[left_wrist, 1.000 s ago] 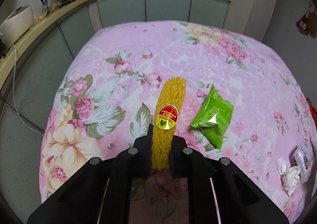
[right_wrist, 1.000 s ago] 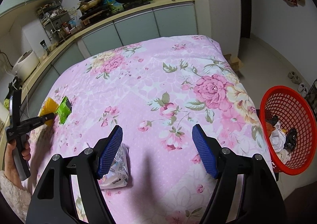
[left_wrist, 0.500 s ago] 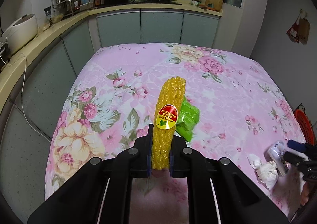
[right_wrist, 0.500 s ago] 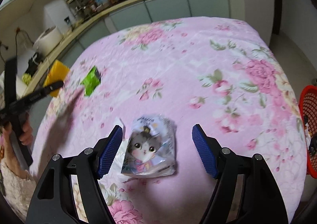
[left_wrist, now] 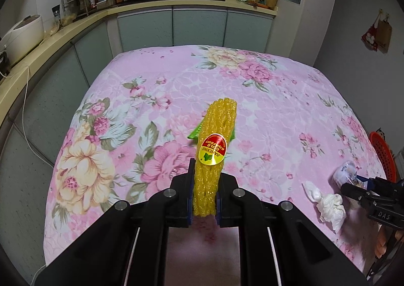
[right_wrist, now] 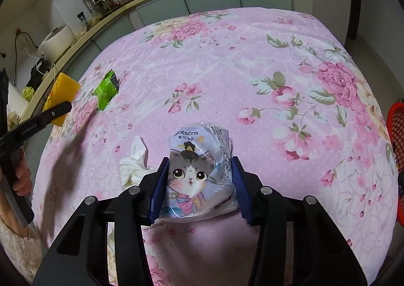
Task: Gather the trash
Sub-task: 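Grasp the yellow corn foam net with the left tool while the right tool grasps the cat-printed pouch, then carry the foam net and cat pouch over the red wastebasket and open both tools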
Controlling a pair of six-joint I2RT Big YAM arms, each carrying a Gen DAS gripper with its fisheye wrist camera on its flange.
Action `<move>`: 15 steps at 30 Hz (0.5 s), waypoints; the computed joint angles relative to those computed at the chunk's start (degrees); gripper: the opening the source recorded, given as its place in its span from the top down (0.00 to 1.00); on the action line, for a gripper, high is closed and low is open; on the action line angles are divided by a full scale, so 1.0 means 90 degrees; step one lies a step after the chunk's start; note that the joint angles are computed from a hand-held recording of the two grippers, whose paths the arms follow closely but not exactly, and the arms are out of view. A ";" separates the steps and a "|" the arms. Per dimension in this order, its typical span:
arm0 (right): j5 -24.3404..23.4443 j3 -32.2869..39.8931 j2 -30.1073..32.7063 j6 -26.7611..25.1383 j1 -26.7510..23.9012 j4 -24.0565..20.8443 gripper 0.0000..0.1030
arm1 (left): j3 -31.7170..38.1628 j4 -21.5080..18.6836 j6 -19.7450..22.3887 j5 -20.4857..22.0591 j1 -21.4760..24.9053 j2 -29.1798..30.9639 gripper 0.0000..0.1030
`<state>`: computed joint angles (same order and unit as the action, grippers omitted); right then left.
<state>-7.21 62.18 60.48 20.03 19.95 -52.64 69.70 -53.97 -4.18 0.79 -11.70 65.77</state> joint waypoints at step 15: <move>0.0040 0.0072 -0.0614 -0.0009 -0.0864 0.0431 0.55 | 0.0596 0.0012 0.0045 -0.0323 -0.0898 0.0292 0.89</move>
